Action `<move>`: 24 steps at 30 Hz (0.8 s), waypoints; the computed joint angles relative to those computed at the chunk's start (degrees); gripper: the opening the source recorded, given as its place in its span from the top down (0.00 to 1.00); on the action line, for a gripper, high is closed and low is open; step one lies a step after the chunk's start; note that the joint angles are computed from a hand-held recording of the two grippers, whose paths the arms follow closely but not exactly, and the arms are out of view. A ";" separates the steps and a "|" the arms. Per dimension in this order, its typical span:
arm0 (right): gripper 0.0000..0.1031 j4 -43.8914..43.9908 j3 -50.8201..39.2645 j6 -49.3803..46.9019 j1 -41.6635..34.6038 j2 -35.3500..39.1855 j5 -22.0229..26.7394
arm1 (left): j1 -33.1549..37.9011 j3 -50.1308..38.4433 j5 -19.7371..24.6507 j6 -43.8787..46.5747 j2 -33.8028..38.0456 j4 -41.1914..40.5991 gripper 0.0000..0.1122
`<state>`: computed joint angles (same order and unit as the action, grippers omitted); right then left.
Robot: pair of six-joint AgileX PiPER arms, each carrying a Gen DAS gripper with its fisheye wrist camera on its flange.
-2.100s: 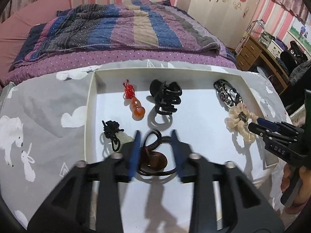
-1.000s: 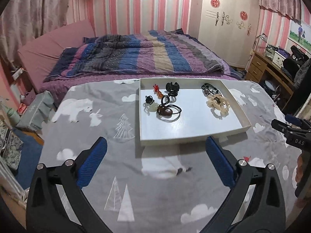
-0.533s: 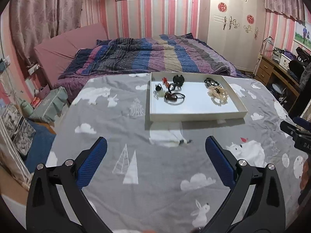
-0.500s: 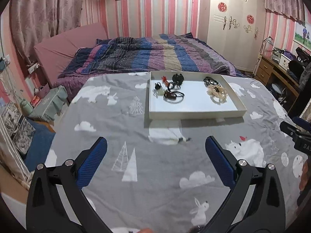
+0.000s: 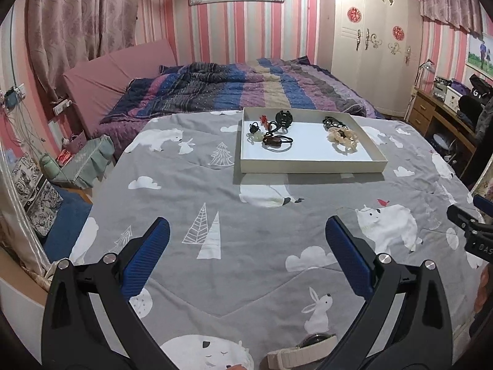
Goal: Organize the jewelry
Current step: 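Lift both open tools out of the tray back over the bed cover, then close left tool on the beige watch strap while right tool closes on the black beaded bracelet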
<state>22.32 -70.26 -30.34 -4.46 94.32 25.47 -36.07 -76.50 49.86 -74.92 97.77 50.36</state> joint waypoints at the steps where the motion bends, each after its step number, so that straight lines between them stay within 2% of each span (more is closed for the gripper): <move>1: 0.05 -1.18 0.59 1.02 0.10 -0.29 -0.48 | -0.34 1.03 -0.41 -0.54 -0.76 0.22 0.11; 5: 0.05 -6.19 3.62 4.96 0.50 -1.90 -2.43 | -1.11 4.40 -1.73 -2.46 -2.93 0.34 0.11; 13: 0.05 -1.25 6.48 -0.30 -1.73 -1.41 1.48 | -3.22 9.95 -4.07 -4.61 -4.78 -1.85 0.11; 15: 0.05 -0.44 7.33 -1.49 -1.96 -1.23 1.37 | -3.50 10.78 -4.76 -4.67 -4.51 -2.48 0.11; 20: 0.05 -5.70 9.73 2.71 -1.11 -1.94 -1.17 | -4.00 11.93 -4.89 -4.63 -3.50 -3.93 0.11; 24: 0.05 -3.28 10.15 0.27 -1.78 -2.63 0.84 | -4.37 12.51 -4.82 -4.39 -3.26 -5.24 0.11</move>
<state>19.03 -60.11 -30.07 -6.24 91.68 26.31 -40.44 -63.98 45.04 -79.31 94.51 45.12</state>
